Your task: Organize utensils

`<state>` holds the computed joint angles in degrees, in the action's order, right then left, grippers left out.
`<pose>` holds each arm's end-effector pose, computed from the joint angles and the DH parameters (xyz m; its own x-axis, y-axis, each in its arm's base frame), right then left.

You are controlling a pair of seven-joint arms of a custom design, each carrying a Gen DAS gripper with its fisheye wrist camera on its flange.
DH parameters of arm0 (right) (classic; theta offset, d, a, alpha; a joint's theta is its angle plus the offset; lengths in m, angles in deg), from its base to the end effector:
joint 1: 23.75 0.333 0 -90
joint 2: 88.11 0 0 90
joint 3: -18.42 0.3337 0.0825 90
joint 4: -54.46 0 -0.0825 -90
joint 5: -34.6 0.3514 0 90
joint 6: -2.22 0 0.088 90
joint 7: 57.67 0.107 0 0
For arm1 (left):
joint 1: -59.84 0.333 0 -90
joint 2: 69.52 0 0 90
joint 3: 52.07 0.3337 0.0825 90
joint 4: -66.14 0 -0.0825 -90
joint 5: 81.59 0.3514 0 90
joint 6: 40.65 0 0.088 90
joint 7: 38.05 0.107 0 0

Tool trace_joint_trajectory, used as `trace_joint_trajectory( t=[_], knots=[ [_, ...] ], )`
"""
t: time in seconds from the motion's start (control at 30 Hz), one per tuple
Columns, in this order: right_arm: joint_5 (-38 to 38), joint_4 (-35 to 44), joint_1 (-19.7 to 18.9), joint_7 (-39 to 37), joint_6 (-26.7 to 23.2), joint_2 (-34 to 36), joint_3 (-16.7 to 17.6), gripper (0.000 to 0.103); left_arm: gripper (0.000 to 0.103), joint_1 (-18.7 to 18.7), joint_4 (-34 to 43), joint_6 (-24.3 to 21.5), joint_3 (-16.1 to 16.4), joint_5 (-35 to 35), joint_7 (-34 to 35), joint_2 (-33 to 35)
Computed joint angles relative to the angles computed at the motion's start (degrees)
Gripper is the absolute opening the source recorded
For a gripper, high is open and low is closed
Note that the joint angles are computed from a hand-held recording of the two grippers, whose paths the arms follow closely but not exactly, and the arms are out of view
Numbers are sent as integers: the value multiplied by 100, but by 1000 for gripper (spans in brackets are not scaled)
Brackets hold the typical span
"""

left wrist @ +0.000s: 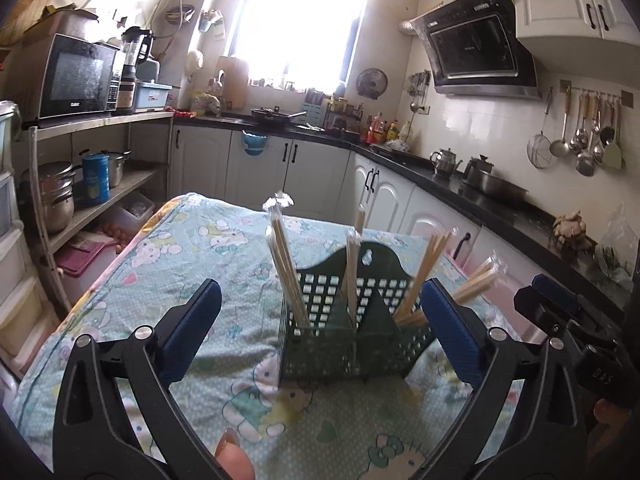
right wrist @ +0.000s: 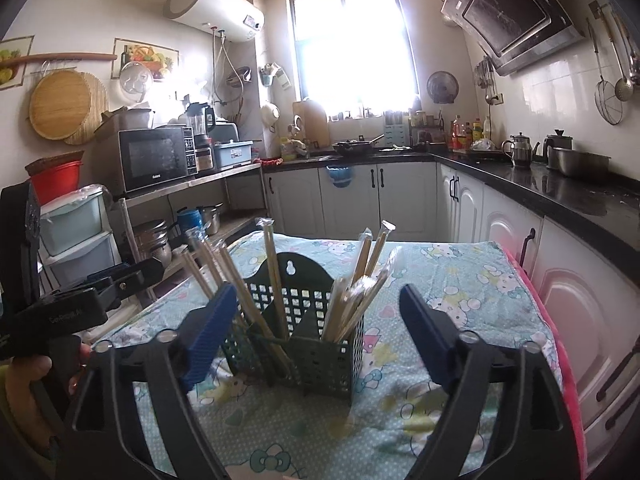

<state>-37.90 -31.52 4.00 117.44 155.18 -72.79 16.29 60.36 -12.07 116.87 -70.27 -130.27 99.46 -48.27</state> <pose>0.5838 0.3156 0.6272 -0.0545 -0.9949 -0.0847 -0.3004 0.0973 -0.9488 0.6783 -0.1318 0.6485 -0.5266 -0.8247 0.2062 -0.4059 0.0309 -0.9134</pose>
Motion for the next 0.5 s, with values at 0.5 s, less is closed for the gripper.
trace_joint_trajectory(
  t=[0.5],
  knots=[
    [-802,-954,80,961,-405,-416,353,96,92,65,-1356,144,113,-1064,1047,-664]
  ],
)
